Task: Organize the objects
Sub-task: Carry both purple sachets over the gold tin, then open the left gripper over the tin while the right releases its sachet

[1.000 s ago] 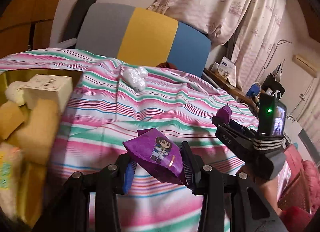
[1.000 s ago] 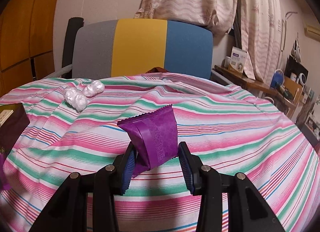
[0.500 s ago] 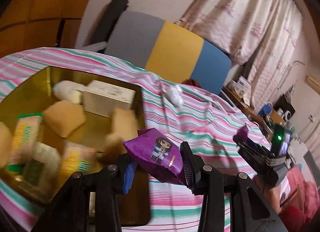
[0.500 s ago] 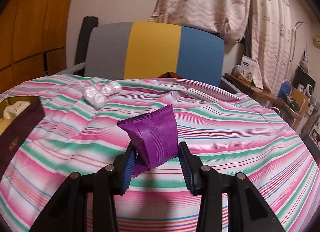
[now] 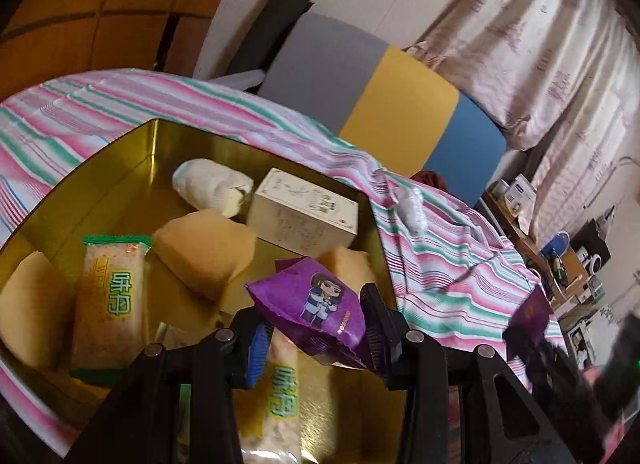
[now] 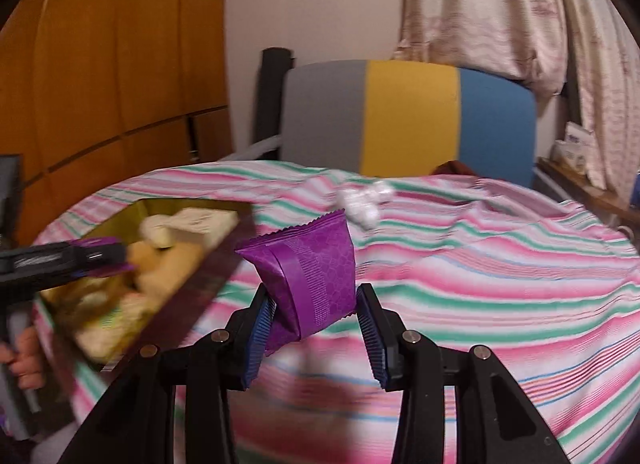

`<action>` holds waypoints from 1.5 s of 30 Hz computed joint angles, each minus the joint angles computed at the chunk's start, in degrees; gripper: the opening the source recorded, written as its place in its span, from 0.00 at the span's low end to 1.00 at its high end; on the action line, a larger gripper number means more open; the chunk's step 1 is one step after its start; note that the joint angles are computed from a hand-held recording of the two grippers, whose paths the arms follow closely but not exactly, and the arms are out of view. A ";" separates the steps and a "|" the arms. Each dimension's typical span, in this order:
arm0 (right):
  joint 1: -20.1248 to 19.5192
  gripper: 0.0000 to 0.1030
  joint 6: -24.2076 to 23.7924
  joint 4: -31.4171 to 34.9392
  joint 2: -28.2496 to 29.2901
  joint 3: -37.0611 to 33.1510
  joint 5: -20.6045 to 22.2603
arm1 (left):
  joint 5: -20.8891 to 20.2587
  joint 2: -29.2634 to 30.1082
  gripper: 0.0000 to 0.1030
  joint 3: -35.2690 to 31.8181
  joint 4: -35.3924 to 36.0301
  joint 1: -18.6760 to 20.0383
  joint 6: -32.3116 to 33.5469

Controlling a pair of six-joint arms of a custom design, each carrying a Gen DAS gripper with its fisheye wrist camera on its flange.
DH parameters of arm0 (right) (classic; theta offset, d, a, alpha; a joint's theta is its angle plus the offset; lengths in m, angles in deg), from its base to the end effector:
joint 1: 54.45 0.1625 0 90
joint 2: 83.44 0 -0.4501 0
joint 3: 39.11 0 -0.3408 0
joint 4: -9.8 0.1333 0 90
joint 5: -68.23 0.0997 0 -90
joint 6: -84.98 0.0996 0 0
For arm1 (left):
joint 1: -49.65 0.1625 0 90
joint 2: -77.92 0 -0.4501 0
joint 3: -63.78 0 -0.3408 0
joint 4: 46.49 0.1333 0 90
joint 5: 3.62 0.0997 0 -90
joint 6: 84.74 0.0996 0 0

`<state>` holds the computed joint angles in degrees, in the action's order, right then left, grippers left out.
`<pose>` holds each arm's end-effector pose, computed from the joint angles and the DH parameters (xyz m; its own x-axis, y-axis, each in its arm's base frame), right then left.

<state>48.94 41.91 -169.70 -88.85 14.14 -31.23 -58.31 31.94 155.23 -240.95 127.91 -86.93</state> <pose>0.3029 -0.7674 -0.0548 -0.6013 -0.5856 0.5436 -0.7990 0.4475 -0.4017 0.0500 -0.6976 0.2868 -0.9031 -0.3380 -0.2648 0.0704 0.4919 -0.8678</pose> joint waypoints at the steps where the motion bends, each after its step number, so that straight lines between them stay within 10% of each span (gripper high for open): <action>1: 0.21 0.41 0.66 0.09 -0.30 1.13 0.53 | -0.39 -0.06 0.41 -0.56 1.10 0.30 -0.58; 16: 2.29 0.41 3.29 2.64 -1.63 7.98 3.69 | 0.10 -1.95 0.83 3.68 -1.89 0.87 -5.06; 45: 4.40 0.42 3.09 8.67 0.61 5.83 3.10 | 10.80 -5.50 0.99 11.23 -15.57 -0.42 -5.68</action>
